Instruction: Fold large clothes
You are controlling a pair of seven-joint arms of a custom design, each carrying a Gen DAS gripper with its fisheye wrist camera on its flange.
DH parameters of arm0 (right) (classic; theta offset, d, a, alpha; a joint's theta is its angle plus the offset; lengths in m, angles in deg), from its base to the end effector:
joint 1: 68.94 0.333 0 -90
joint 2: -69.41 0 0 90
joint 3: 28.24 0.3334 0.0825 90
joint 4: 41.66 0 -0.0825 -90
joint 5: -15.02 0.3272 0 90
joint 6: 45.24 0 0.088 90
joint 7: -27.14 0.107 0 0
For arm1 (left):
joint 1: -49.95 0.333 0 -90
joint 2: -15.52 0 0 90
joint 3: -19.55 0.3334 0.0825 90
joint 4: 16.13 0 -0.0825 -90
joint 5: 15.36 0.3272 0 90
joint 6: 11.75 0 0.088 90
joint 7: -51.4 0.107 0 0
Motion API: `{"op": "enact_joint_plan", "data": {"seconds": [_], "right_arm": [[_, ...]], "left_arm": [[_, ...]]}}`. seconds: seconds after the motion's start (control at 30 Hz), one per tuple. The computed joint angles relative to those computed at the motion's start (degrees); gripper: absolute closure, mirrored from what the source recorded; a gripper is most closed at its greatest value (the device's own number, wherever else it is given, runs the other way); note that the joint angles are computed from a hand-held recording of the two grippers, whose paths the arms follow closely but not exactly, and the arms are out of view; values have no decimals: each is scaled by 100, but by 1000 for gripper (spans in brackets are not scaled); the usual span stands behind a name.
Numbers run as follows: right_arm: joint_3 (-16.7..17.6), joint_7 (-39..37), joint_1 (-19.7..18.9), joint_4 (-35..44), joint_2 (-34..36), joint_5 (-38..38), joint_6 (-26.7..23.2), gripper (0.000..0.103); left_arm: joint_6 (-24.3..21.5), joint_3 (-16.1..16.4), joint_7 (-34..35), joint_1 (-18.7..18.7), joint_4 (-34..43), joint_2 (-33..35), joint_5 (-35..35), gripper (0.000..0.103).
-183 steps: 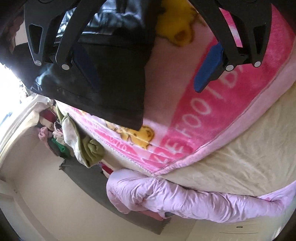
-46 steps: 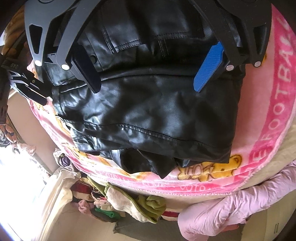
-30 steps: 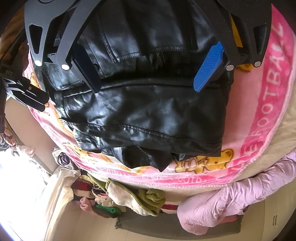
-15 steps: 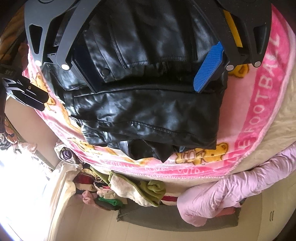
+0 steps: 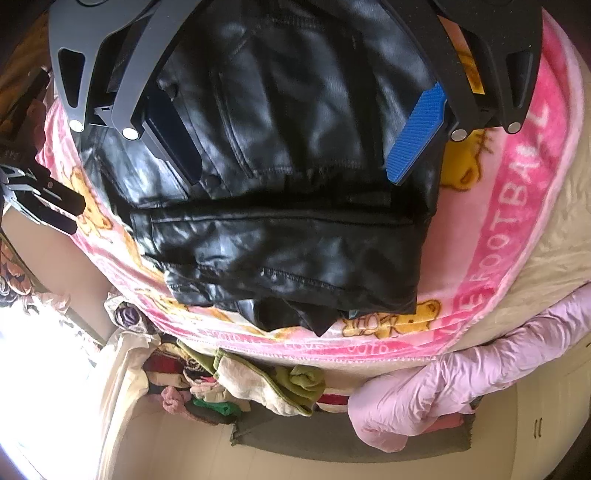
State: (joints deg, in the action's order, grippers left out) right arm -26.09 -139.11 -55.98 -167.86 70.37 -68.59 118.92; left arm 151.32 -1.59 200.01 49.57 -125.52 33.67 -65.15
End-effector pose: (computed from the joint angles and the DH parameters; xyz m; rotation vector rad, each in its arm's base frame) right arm 0.4718 0.1844 0.4613 -1.4663 1.8384 -0.8004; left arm 0.5919 -0.1647 0.4463 -1.2847 2.3737 -1.1102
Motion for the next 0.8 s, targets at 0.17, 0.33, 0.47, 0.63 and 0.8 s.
{"op": "enact_joint_plan", "data": {"seconds": [0.17,0.33,0.47,0.63,0.8], "right_arm": [[33,52,26,-135,-89,-41,-54,5],[56,190,11,-329,-226,-104,-30,5],[92,295,-5,-501,-352,-137,-50,5],[134,291,-30,-740,-517,-47,-73,5],[175,338,-59,-959,-646,-5,-53,5]], "left_arm": [[76,-6,157,18,-259,-186,-120,9],[109,56,281,-8,-430,-317,-291,9],[132,135,364,-50,-582,-426,-390,9],[111,256,400,-91,-781,-542,-449,9],[97,372,446,-102,-977,-631,-504,9]]}}
